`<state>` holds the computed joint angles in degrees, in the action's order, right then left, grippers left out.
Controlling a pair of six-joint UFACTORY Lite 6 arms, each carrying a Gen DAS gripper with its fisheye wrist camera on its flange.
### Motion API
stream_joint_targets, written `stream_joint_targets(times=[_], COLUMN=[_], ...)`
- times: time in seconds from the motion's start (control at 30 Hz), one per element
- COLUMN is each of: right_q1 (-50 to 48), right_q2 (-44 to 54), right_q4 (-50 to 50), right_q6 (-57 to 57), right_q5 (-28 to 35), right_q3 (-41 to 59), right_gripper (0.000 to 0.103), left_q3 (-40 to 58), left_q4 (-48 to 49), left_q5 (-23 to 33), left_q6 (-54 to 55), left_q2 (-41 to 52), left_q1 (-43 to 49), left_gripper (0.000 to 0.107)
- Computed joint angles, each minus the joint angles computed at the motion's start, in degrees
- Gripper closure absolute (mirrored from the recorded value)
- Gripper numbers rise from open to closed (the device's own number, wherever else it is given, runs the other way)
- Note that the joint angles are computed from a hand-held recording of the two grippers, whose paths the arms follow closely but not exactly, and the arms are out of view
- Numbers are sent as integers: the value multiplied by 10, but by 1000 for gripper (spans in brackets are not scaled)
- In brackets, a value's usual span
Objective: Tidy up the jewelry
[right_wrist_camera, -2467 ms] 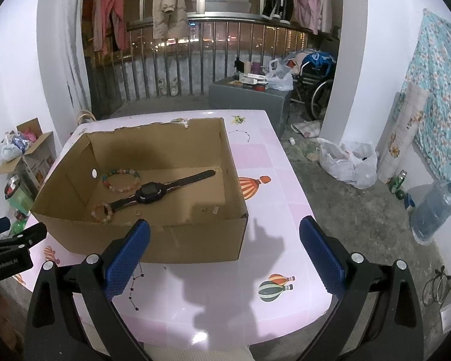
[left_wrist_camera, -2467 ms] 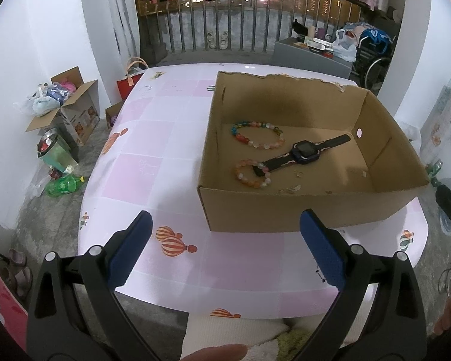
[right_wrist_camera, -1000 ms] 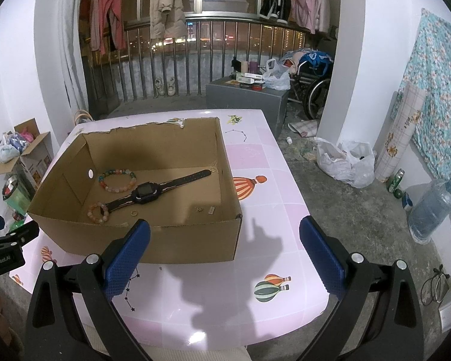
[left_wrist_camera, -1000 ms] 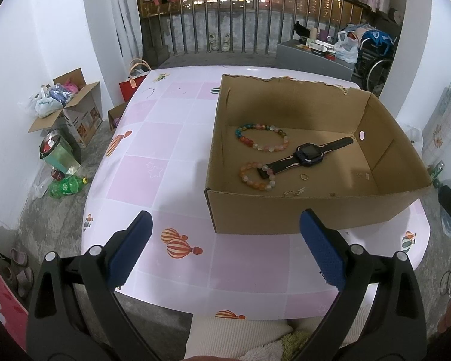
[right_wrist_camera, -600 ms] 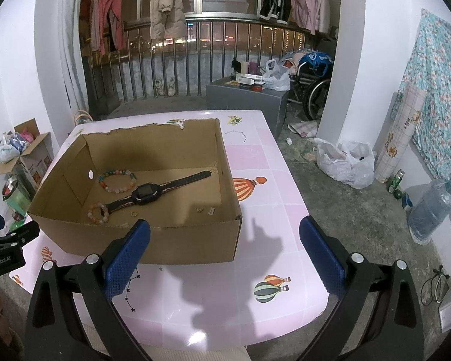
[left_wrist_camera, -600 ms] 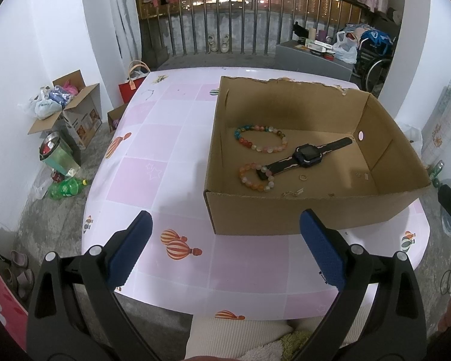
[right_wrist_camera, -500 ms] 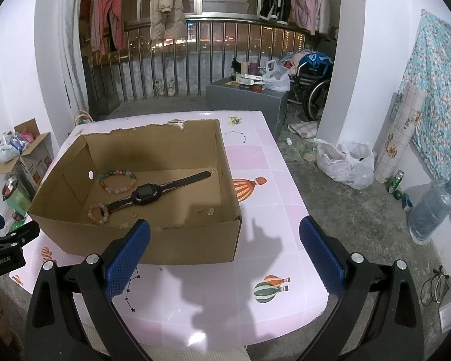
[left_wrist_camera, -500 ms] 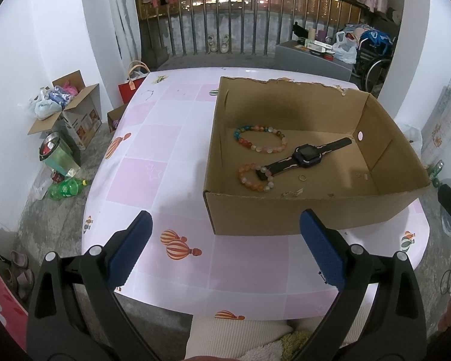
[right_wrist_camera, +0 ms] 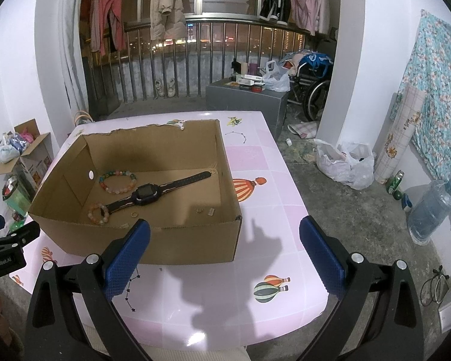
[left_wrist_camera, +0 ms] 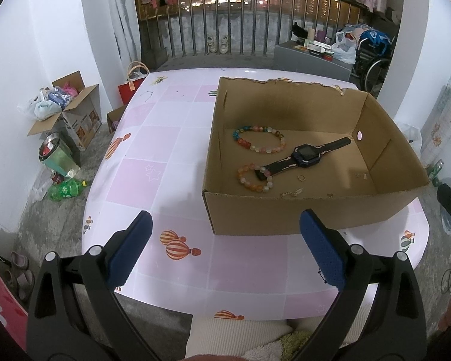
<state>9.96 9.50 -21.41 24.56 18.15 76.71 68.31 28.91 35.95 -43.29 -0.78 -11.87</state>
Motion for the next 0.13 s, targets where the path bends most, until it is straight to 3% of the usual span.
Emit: stream_joint_targets(times=[0.13], right_q1=[0], right_q2=[1], right_q4=[1], right_q6=[-1], right_q5=[-1], right_q3=[0], right_gripper=[6], left_q3=[0], left_q4=[0], left_q5=[-1], left_q6=[1], left_q2=[0], left_q1=[0], left_gripper=[12])
